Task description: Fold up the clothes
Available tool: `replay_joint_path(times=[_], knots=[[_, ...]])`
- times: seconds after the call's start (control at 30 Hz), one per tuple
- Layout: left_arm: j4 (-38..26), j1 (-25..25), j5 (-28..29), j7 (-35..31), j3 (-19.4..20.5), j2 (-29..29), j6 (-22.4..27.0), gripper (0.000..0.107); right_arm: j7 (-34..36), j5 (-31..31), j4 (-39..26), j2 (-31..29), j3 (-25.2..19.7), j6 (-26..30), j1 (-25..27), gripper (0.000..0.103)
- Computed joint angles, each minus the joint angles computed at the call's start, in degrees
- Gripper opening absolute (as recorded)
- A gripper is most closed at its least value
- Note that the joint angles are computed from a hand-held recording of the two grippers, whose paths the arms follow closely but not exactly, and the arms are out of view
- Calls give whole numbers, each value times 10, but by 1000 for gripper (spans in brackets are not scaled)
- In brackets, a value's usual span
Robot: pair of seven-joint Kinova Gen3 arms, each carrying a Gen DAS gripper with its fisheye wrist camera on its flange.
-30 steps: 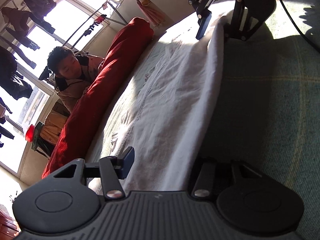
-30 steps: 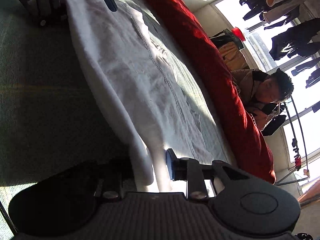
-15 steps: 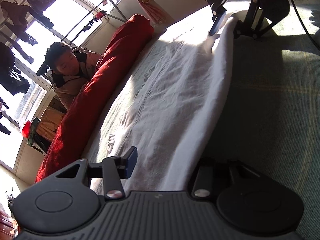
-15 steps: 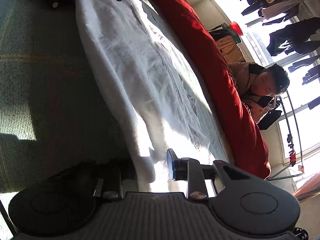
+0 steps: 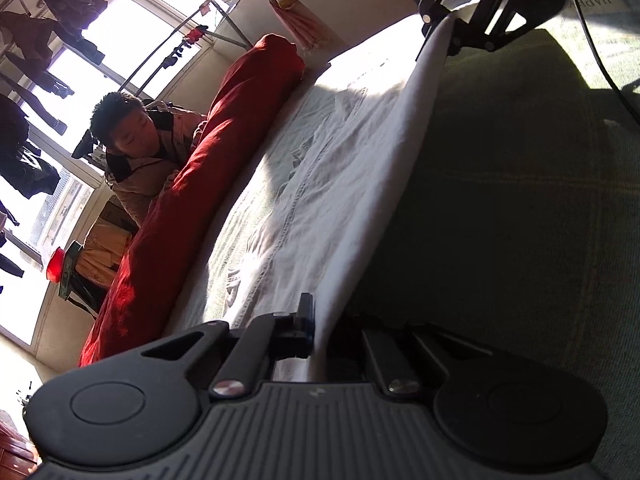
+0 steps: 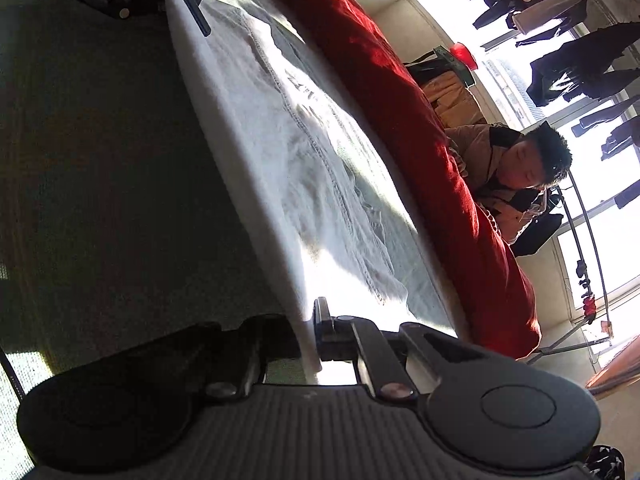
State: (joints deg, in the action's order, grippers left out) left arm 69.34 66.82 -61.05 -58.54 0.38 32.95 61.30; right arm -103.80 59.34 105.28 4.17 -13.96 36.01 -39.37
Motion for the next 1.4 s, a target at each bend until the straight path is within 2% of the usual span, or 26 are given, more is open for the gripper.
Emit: replay_joint_path(times=[0.17, 0.23, 0.33, 0.4, 0.47, 0.53, 0.63, 0.73, 0.87, 1.03, 1.13, 1.4], knots=[[0, 8, 7, -13, -6, 14, 41, 14, -5, 26, 12, 8, -2, 17, -11, 7], [18, 13, -5, -1, -9, 11, 48, 15, -31, 60, 24, 13, 0, 18, -16, 14], [8, 12, -23, -1, -11, 23, 62, 26, -80, 121, 39, 24, 4, 22, -23, 18], [-9, 6, -27, -17, -10, 34, 62, 24, -112, 159, 48, 33, 6, 27, -27, 18], [-11, 4, -26, -17, -12, 36, 55, 12, -126, 173, 41, 43, 12, 30, -34, 16], [1, 5, -28, -13, -12, 26, 45, 7, -124, 158, 37, 37, 7, 27, -28, 6], [21, 13, -39, -5, -10, 10, 45, 4, -107, 130, 33, 21, 5, 23, -22, 3], [25, 14, -40, -10, 0, -3, 51, 0, -76, 90, 23, 5, 1, 22, -14, 3], [31, 15, -45, -8, 10, -16, 60, 0, -34, 40, 13, -15, -8, 27, -7, 2], [35, 18, -37, -5, 25, -27, 71, 0, -8, 6, 16, -33, -26, 46, -6, 2], [42, 22, -24, -6, 36, -35, 77, 0, 22, -43, 11, -47, -32, 56, -1, 2], [54, 56, -12, 12, 61, -54, 111, 0, 71, -142, 13, -94, -73, 124, 3, 2]])
